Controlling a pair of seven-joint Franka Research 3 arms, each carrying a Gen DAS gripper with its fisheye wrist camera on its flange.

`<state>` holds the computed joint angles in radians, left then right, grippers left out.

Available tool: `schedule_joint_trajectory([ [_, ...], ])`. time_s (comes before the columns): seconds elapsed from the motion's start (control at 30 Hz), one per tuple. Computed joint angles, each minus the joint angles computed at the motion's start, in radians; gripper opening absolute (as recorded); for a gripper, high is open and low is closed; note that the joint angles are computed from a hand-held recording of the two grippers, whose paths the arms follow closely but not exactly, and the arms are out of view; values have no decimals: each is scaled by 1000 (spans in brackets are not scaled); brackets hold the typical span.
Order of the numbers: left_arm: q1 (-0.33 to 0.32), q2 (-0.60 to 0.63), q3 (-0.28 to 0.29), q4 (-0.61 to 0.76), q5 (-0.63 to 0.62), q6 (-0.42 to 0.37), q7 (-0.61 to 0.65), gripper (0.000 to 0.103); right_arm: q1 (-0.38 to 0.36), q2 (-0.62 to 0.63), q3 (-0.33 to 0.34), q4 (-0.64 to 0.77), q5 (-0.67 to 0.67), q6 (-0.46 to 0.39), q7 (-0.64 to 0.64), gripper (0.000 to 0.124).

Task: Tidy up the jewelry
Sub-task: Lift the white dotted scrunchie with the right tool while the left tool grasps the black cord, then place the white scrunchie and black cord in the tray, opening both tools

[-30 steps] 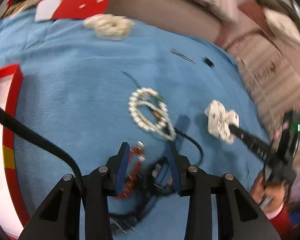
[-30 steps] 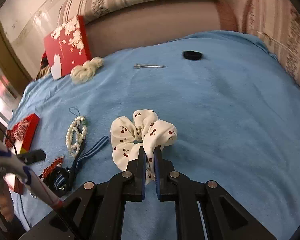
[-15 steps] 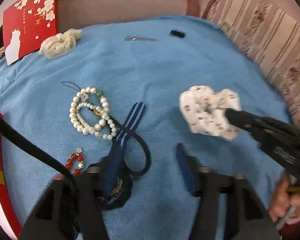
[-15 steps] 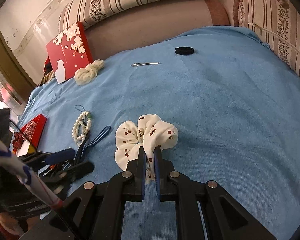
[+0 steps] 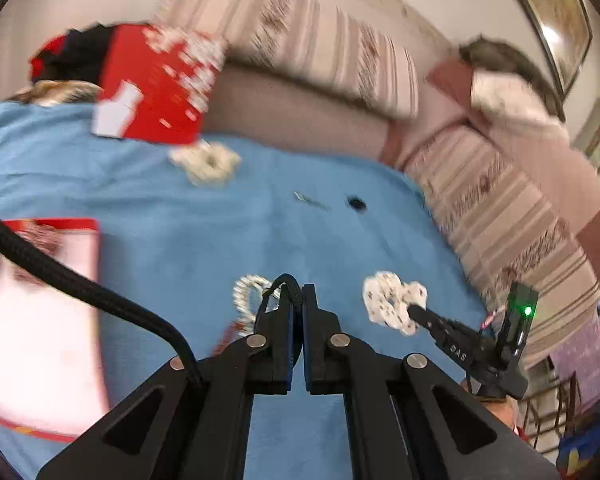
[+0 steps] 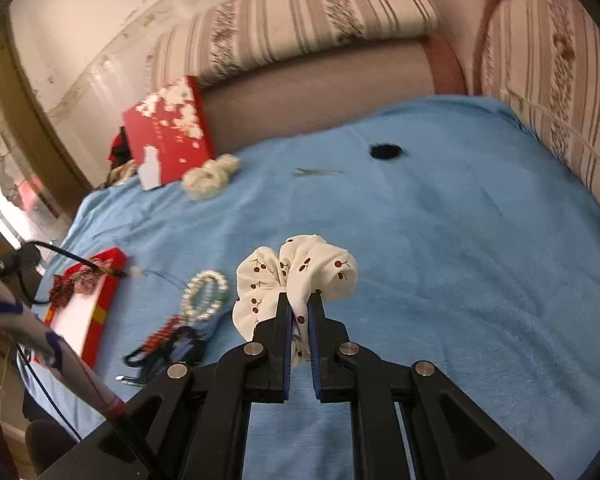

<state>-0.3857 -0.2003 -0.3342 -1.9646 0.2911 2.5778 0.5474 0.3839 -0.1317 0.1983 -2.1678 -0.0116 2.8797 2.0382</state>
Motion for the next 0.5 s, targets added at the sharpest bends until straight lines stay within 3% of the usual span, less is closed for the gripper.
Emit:
schedule_joint_trajectory([
  [0.13, 39, -141, 8, -105, 38, -34, -72, 3, 11, -1, 26, 34, -45, -20, 16, 8],
  [0.3, 71, -275, 46, -277, -6, -9, -124, 3, 50, 41, 50, 115, -109, -73, 32, 8],
  [0.5, 116, -395, 100, -474, -57, 38, -180, 3, 150, 175, 50, 301, -165, -155, 13, 8],
])
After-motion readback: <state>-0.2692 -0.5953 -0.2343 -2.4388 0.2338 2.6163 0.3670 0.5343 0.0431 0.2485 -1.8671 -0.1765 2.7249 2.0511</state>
